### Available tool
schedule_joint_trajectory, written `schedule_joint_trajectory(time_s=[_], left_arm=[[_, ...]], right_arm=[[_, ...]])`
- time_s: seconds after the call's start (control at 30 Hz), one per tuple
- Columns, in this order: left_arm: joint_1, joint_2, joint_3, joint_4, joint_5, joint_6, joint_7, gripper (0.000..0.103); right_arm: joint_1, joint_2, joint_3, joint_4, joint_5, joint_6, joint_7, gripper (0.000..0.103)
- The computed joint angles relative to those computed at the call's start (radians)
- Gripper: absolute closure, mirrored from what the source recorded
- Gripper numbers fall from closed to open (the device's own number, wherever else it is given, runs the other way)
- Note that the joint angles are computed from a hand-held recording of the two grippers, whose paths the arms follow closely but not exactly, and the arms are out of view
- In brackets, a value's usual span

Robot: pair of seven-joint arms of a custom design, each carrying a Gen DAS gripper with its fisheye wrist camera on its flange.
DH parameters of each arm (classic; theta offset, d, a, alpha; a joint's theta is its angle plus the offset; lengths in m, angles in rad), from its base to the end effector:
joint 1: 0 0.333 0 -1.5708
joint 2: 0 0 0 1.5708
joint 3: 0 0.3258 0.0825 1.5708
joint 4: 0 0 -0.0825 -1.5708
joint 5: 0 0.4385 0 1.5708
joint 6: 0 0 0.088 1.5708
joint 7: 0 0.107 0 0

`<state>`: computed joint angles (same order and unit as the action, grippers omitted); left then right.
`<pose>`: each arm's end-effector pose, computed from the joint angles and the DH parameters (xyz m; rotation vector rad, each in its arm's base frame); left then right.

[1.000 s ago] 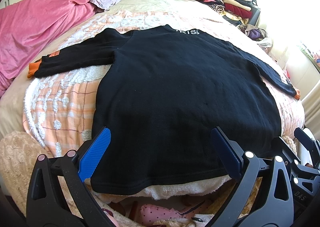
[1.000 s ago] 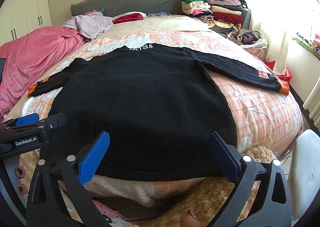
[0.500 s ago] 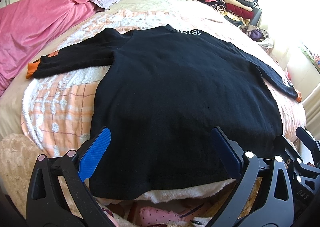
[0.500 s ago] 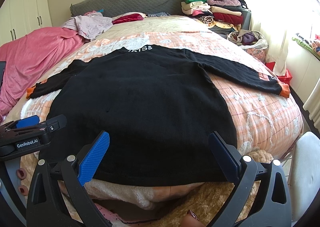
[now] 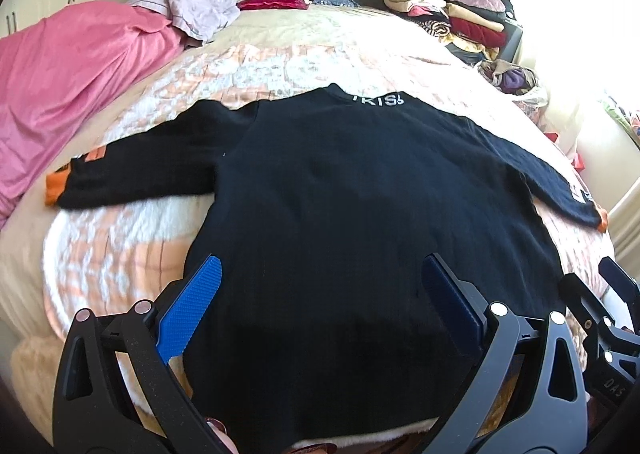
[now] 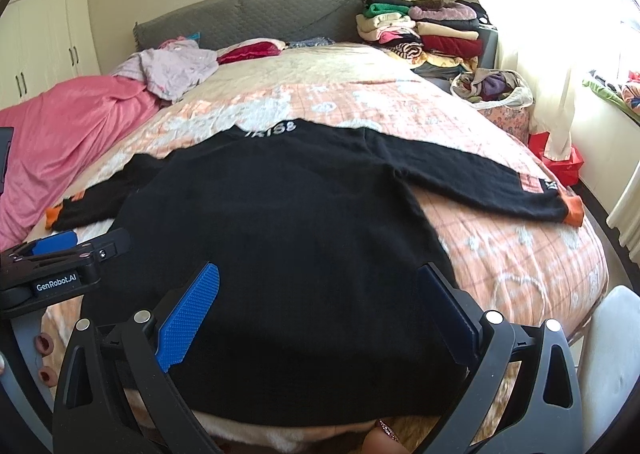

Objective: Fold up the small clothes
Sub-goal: 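Reach the right tool to the orange sleeve cuff and grasp it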

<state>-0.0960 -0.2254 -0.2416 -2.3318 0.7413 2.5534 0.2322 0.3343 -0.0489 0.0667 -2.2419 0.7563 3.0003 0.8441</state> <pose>0.5162 -0.1943 0.4504 -2.1372 1.3337 -0.5667 0.5694 0.1880 0.4476 -1.9647 1.2724 -0.4782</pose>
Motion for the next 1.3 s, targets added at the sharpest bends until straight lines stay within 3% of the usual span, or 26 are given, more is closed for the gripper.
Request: schedule_joint_trajectory(time_s=[0.2, 0.47, 0.77, 1.0, 1.3], left_arm=[[0.008, 0.058, 0.025, 0.065, -0.019, 0.017, 0.054, 0.009], [0.016, 0.141, 0.058, 0.163, -0.075, 0.051, 0.122, 0.009], [0.0, 0.274, 0.081, 0.309, -0.118, 0.057, 0.216, 0.009], [-0.018, 0.387, 0.098, 0.423, -0.196, 0.069, 0.342, 0.009], [-0.036, 0.518, 0.109, 0.567, -0.298, 0.04, 0.463, 0.009]], right_arm=[[-0.027, 0.06, -0.003, 0.09, 0.022, -0.042, 0.011, 0.004], [-0.088, 0.146, -0.002, 0.193, -0.052, -0.059, 0.139, 0.004], [-0.141, 0.246, -0.04, 0.286, -0.239, -0.046, 0.403, 0.004], [-0.16, 0.331, -0.1, 0.374, -0.378, -0.089, 0.637, 0.004], [-0.239, 0.439, -0.101, 0.512, -0.407, -0.178, 0.759, 0.004]])
